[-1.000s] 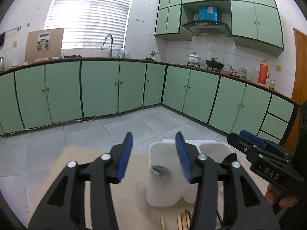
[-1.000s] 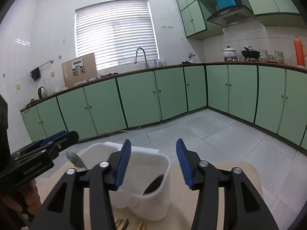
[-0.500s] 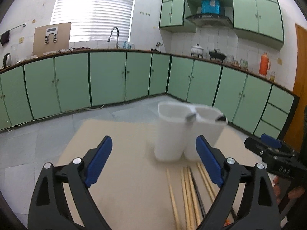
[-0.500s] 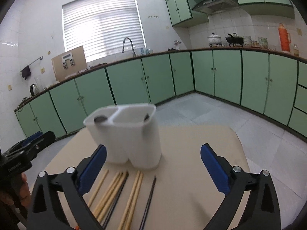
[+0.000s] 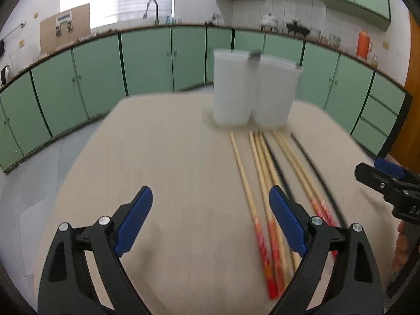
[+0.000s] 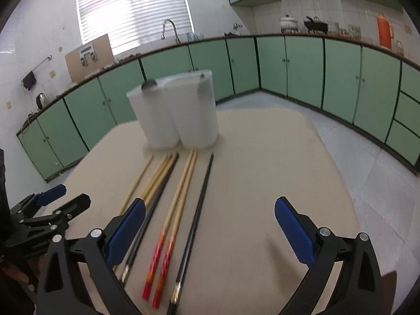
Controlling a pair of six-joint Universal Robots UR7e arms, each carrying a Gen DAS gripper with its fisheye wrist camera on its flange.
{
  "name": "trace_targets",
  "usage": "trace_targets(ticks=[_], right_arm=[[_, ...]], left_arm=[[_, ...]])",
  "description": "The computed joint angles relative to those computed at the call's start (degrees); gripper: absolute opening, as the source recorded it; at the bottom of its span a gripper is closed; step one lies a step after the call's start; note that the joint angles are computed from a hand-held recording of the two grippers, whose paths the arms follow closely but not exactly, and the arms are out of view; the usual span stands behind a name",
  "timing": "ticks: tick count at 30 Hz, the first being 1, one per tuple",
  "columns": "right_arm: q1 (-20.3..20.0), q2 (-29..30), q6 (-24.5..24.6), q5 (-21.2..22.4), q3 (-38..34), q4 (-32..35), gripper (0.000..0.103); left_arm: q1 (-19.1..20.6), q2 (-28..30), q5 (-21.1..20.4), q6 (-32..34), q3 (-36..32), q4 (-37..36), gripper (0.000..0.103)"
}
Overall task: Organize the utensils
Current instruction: 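Withdraw both tools and move them over the chopsticks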
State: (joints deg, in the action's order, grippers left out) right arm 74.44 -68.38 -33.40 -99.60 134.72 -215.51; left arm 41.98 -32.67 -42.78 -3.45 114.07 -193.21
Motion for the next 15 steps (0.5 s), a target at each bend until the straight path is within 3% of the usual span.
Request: trace_targets(ticks=[11, 15], right_arm=[[-1.45, -0.8, 1.13, -4.05, 5.74, 0.41, 0.097], [-1.06, -0.13, -0.5, -5.88, 6.97, -0.83, 0.084]], left_arm=[[-1.29, -2.5, -0.05, -8.31, 3.25, 10.09, 0.09], [-1.7, -3.06, -0.11, -9.77, 3.79, 12.32, 0.09]])
